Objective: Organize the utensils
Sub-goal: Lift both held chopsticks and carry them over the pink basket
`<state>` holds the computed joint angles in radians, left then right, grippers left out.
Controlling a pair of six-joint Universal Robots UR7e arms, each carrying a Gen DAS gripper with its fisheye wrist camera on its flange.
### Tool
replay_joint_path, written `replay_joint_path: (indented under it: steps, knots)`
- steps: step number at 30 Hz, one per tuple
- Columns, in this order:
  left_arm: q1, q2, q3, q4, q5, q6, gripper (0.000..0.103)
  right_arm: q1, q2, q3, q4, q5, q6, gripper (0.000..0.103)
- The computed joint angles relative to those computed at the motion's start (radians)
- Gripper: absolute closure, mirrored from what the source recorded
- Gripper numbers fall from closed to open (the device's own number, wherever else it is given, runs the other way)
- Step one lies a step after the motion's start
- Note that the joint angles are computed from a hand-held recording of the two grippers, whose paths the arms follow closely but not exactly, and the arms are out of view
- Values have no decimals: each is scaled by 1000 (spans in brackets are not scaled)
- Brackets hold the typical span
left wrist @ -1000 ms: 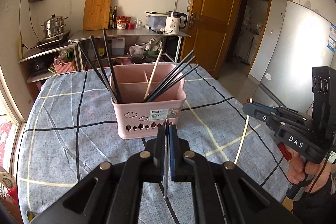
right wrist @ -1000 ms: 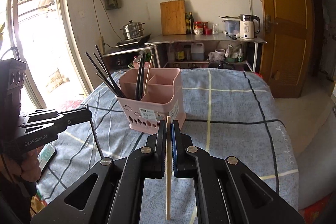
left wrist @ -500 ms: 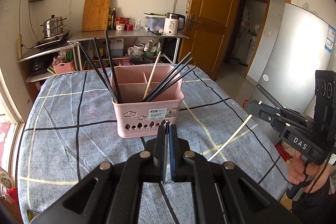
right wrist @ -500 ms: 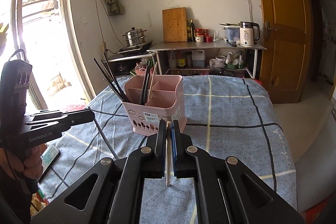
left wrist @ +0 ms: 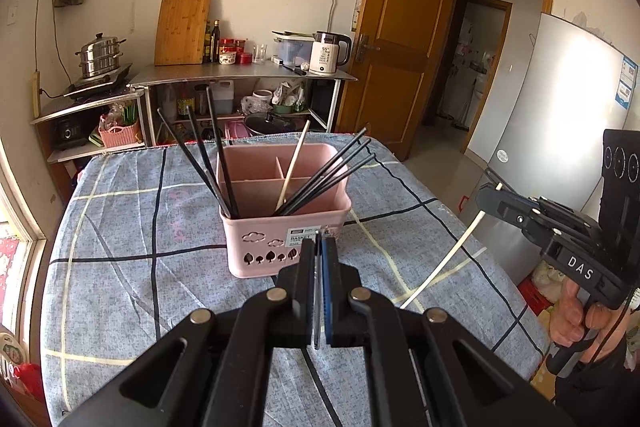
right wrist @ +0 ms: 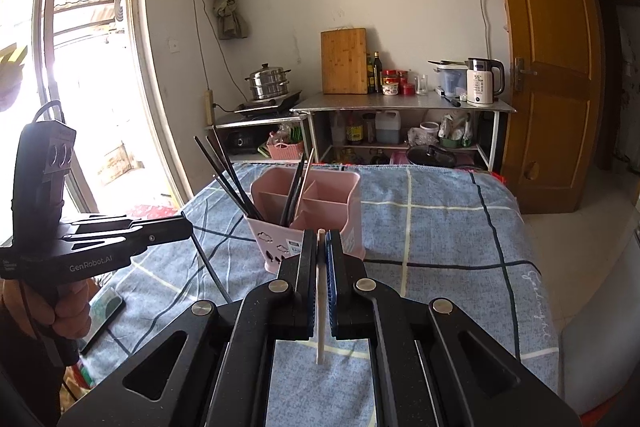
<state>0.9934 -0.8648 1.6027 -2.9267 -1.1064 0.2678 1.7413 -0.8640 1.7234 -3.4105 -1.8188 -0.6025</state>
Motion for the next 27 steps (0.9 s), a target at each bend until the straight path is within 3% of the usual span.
replay_joint_path:
  steps: [15, 27]
  knots:
    - [6, 25, -205, 69, -20, 37, 99, 50, 76, -209, 102, 109, 10, 99]
    - [32, 126, -403, 98, -56, 70, 99, 52, 194, -430, 151, 146, 47, 99]
